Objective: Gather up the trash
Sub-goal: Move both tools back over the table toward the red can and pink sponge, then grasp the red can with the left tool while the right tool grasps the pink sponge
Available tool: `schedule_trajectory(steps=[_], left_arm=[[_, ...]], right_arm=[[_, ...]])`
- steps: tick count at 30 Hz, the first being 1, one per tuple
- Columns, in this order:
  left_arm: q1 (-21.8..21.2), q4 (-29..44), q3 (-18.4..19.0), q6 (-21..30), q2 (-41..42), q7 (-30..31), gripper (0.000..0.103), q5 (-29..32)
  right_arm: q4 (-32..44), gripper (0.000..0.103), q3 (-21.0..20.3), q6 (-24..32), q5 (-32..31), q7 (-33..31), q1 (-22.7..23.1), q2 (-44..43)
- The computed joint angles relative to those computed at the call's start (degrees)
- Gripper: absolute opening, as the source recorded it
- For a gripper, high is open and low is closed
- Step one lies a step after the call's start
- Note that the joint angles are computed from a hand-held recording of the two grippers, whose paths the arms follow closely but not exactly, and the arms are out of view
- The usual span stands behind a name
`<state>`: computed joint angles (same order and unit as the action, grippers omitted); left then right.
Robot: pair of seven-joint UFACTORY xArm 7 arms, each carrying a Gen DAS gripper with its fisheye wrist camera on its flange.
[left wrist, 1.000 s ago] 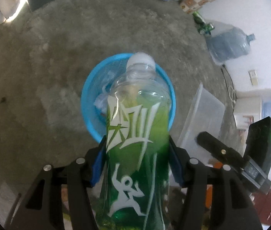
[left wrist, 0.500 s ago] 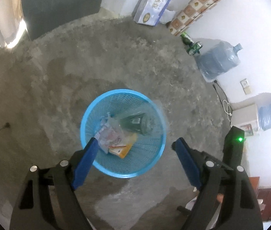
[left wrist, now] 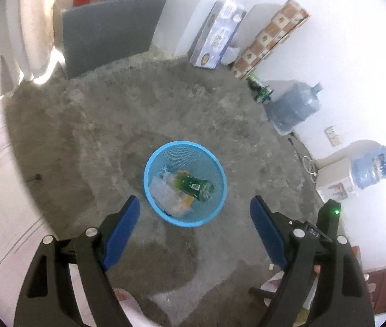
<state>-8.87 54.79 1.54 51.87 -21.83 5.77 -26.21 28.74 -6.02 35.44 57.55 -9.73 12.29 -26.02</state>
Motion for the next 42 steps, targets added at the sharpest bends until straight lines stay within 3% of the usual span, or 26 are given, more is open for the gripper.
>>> schedule_trajectory(steps=[5, 11, 15, 21, 27, 34, 39, 42], left_arm=[[1.39, -8.50, 2.71, 3.65, -17.60, 0.89, 0.082, 1.02], [5.33, -18.39, 4.03, 11.94, -40.03, -1.28, 0.086, 8.20], [9.68, -22.78, 7.07, 18.60, -53.97, -3.73, 0.089, 12.05], [19.73, -23.45, 15.87, 27.16, -65.80, -5.27, 0.090, 20.63], [25.93, -21.64, 25.53, 26.01, -63.90, -5.05, 0.091, 25.19], [26.71, -21.87, 29.22, 14.61, -50.31, -5.88, 0.091, 19.84], [28.70, -22.06, 27.74, 8.95, -39.84, -5.86, 0.091, 16.17], [30.03, -21.81, 26.27, 7.29, -35.37, -5.45, 0.090, 14.68]], right_arm=[[-5.99, 0.084, 1.56, 1.49, -3.28, 4.60, 0.89, -13.46], [-8.94, 0.085, 5.71, 5.29, -10.15, 14.02, 5.86, -24.97], [-5.70, 0.088, 8.62, 6.08, -14.89, 18.28, 10.36, -25.35], [2.47, 0.090, 11.52, 0.40, -17.02, 18.93, 19.36, -19.07], [15.71, 0.090, 12.07, -5.11, -11.87, 10.77, 30.95, -2.78], [34.90, 0.090, 18.18, -1.85, -14.48, 9.32, 28.64, 16.49], [50.20, 0.090, 22.51, 3.85, -26.88, 15.30, 25.60, 29.83], [61.38, 0.090, 22.63, 9.25, -35.94, 19.34, 27.28, 38.77]])
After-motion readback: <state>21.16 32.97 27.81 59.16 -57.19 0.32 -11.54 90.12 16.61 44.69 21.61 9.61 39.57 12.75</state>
